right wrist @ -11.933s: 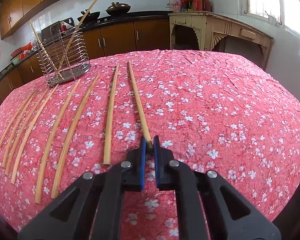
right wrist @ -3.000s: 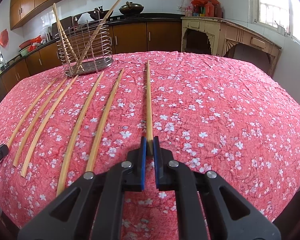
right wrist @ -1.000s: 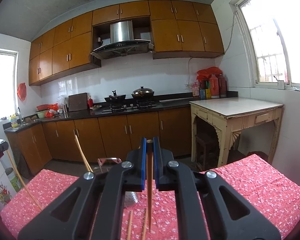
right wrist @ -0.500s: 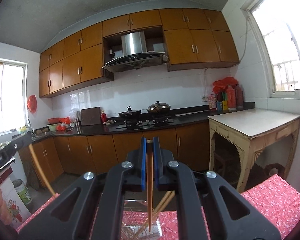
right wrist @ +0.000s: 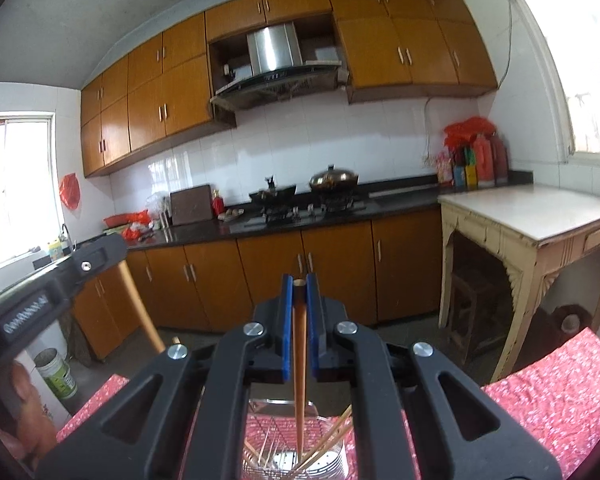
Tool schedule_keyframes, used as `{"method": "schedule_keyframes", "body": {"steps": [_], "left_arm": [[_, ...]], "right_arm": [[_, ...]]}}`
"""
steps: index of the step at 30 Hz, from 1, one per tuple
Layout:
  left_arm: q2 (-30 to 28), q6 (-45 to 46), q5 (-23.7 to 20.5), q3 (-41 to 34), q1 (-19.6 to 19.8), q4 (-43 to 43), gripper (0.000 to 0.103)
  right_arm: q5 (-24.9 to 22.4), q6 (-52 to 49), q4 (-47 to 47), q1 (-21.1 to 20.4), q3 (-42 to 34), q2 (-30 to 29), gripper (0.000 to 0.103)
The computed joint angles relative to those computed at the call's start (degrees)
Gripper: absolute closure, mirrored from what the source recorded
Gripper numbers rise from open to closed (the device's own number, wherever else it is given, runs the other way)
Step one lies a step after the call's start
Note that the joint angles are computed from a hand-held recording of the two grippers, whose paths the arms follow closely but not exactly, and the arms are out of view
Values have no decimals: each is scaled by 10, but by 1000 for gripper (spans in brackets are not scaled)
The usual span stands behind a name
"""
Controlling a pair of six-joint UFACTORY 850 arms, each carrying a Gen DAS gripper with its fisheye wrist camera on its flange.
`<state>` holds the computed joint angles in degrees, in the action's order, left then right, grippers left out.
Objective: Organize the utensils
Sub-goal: 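Lower both chopsticks into the wire holder and open both tools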
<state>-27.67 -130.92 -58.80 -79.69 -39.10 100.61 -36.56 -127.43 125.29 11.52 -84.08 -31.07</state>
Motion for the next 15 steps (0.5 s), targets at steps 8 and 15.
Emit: {"method": "schedule_keyframes", "body": {"steps": [8, 15], "left_arm": [[-16, 1, 38, -2, 22, -41, 96], [-10, 28, 30, 0, 21, -69, 93]], "right_arm": [[36, 97, -83, 3, -52, -53, 94], [70, 64, -49, 3, -54, -58, 69]]}}
